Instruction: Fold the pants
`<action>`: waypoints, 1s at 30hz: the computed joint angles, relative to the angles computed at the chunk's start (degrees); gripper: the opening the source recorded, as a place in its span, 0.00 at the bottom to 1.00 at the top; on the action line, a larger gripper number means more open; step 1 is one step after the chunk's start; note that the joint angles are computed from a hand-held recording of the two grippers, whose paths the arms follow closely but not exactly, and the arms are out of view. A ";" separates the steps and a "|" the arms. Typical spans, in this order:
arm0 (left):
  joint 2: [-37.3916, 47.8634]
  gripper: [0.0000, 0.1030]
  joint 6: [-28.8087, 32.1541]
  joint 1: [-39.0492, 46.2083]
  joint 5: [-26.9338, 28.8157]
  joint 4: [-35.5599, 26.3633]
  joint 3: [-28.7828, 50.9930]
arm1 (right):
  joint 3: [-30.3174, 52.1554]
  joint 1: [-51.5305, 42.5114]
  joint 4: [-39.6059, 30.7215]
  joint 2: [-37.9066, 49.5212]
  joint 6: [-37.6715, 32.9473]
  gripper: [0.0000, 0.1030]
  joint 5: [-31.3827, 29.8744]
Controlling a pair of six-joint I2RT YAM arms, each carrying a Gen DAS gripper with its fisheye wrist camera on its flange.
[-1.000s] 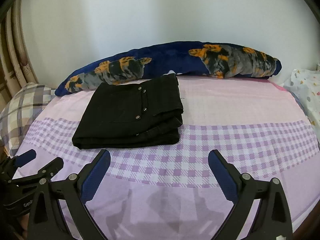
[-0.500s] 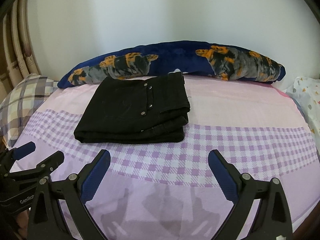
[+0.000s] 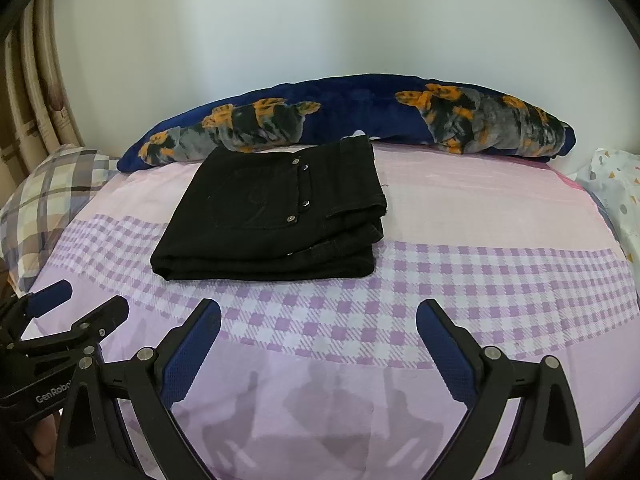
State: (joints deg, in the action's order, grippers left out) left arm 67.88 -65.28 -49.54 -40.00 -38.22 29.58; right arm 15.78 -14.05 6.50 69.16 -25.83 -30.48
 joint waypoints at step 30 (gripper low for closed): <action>2.09 0.83 -1.42 -0.93 0.19 0.64 -0.09 | -0.41 0.47 0.81 0.62 0.62 0.95 0.30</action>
State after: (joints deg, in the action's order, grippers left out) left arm 69.97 -66.71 -50.47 -39.81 -37.58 29.49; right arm 15.37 -13.59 7.30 69.78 -25.21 -30.18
